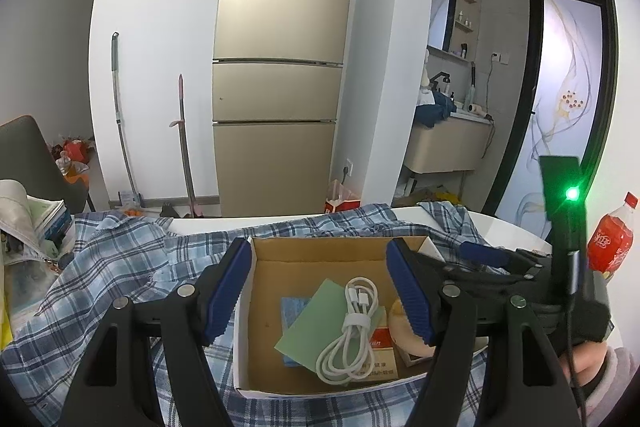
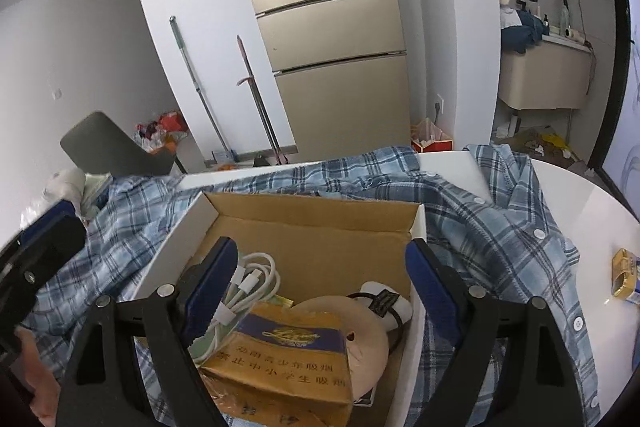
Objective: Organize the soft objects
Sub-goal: 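Lower the gold Liqun pack into the box and open the right gripper, then move the right gripper to the gold-and-blue pack on the bed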
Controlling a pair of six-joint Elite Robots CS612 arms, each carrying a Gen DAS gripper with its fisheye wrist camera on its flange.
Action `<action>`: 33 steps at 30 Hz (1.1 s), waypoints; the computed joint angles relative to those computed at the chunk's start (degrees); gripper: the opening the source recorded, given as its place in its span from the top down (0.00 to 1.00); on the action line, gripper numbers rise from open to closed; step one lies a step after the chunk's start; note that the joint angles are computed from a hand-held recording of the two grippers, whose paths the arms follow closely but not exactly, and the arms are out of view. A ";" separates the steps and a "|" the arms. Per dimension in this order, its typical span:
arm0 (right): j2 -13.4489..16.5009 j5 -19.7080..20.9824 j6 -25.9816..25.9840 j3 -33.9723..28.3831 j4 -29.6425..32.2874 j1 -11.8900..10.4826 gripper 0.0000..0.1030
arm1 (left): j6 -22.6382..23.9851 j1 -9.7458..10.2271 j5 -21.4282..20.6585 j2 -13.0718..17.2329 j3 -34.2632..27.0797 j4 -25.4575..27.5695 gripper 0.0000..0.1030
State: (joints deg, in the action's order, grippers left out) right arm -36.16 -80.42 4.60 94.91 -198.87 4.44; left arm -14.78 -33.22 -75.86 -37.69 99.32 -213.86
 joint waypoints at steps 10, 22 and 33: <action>0.02 0.26 -0.73 -0.04 1.85 -0.18 0.18 | 1.08 -0.26 -0.52 -0.08 0.21 -0.56 0.31; -1.81 -0.25 -1.40 1.37 2.29 -0.30 0.23 | 1.72 -0.39 -0.43 -0.30 0.67 -2.37 0.31; -8.60 -1.62 -8.09 10.76 1.16 -0.76 0.23 | 4.11 -3.06 3.27 -3.58 4.77 -5.12 0.30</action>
